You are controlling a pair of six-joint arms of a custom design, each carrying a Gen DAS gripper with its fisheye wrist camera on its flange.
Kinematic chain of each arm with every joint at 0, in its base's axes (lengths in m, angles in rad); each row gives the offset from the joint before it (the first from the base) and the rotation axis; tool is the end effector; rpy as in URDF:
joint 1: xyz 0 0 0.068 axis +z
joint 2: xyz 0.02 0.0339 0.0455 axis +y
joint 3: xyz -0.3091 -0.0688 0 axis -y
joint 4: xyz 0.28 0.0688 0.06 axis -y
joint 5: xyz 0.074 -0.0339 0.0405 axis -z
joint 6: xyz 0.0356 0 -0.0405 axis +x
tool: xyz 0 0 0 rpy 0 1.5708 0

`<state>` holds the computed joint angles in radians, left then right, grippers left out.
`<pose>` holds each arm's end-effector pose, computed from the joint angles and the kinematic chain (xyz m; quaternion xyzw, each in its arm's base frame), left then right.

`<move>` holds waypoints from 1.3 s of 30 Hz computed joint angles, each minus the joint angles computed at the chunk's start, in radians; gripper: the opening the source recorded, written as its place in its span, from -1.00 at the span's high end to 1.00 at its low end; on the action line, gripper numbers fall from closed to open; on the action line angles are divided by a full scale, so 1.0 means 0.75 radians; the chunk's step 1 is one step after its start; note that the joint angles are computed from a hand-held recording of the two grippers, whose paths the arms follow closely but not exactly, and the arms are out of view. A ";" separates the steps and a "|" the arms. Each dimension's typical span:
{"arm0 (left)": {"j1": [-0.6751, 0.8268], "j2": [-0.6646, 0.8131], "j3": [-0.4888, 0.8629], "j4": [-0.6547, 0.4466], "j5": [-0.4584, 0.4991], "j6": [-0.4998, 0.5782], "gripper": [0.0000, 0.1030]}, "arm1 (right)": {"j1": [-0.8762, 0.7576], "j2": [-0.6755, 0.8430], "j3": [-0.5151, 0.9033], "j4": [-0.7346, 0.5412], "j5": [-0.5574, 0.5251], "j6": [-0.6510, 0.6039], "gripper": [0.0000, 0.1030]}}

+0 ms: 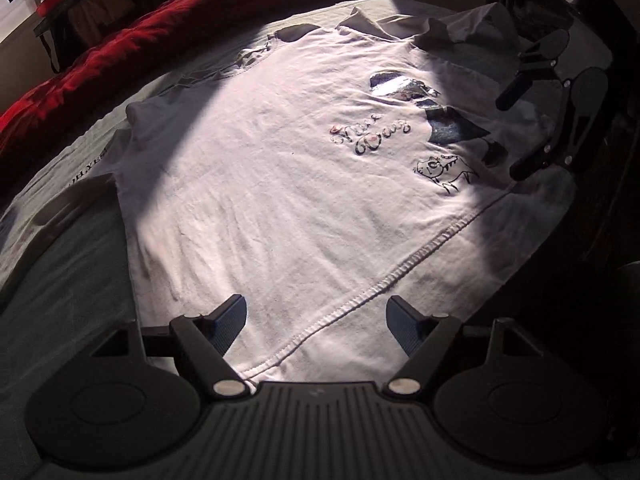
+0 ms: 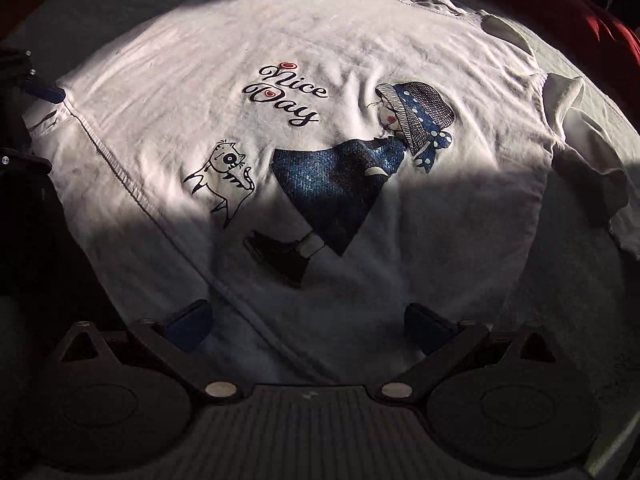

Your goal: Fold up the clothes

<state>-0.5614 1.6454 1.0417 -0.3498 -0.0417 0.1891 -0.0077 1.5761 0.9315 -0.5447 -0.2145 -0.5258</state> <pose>0.3149 -0.1963 0.2228 0.3432 0.8886 -0.0367 0.3021 0.3221 0.0051 0.2013 -0.2697 0.9384 0.0517 0.2095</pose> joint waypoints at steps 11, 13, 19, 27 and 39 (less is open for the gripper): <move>0.053 0.174 -0.003 0.166 0.059 -0.090 -0.59 | -0.103 0.104 -0.093 0.347 -0.159 0.046 -1.00; 0.058 0.100 -0.047 0.061 0.036 -0.152 -0.66 | -0.165 0.030 -0.147 0.276 -0.144 0.017 -1.00; 0.029 0.032 -0.008 -0.041 -0.042 -0.141 -0.65 | -0.179 -0.082 -0.126 0.026 -0.031 0.010 -1.00; 0.035 0.098 -0.006 -0.069 -0.052 -0.269 -0.66 | -0.158 -0.084 -0.178 0.014 -0.047 0.004 -1.00; 0.142 0.315 0.251 0.135 -0.006 -0.342 -0.65 | 0.089 0.260 0.314 0.051 0.027 0.102 -1.00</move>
